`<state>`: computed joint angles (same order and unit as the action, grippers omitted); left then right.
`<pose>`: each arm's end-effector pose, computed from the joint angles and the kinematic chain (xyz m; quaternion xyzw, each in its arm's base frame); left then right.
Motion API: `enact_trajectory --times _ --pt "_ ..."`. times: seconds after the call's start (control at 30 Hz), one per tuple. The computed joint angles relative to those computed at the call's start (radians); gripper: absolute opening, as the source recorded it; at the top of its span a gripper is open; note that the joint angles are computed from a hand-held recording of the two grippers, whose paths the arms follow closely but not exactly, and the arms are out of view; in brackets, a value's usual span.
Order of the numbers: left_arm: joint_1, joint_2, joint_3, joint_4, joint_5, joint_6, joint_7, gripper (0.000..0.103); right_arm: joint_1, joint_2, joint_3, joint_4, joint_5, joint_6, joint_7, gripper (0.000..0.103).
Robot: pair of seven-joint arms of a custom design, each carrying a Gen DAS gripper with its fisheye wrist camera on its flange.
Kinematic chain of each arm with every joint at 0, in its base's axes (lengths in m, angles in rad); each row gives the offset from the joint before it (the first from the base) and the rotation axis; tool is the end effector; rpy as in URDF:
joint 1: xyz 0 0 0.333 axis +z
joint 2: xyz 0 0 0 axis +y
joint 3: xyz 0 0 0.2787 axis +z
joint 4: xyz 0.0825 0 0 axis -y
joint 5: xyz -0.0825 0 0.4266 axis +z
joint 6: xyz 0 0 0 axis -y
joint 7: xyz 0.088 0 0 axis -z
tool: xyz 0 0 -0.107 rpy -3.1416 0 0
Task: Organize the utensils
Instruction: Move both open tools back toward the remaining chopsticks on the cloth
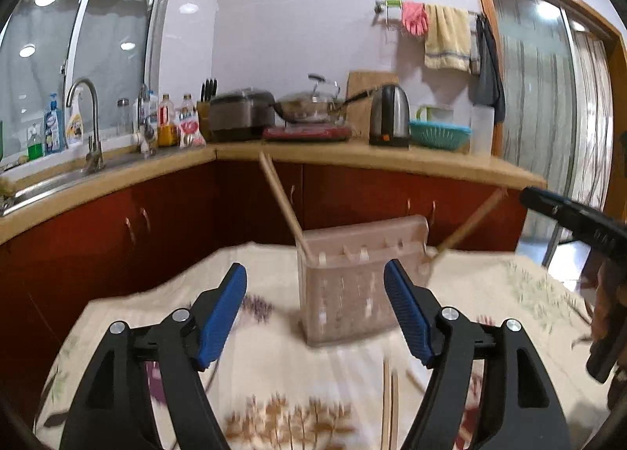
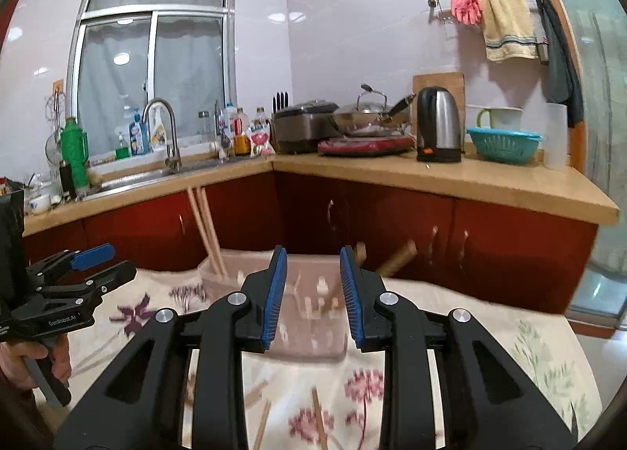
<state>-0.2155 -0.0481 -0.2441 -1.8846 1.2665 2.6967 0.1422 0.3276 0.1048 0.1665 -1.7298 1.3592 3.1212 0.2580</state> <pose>0.5539 -0.3124 0.5560 -0.5845 0.5808 -0.4015 0.3998 0.6176 0.2323 0.5584 -0.6729 0.4228 -0.2863 0.5352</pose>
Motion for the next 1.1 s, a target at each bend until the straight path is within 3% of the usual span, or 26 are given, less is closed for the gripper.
enact_trajectory --times 0.2,0.43,0.8,1.1 --pt "-0.015 -0.074 -0.020 -0.145 -0.134 -0.015 0.058 0.071 0.028 -0.118 -0.023 -0.215 -0.019 0.001 0.066 0.028" --pt "-0.034 -0.131 -0.048 -0.262 -0.254 -0.062 0.144 0.065 0.067 -0.214 -0.064 -0.405 -0.135 -0.009 0.220 0.028" --pt "-0.069 -0.132 -0.054 -0.341 -0.431 -0.056 0.269 0.050 0.118 -0.269 -0.102 -0.505 -0.161 -0.016 0.262 0.028" --pt "-0.079 -0.116 -0.047 -0.347 -0.497 -0.045 0.338 0.049 0.127 -0.270 -0.107 -0.513 -0.201 -0.020 0.297 0.028"
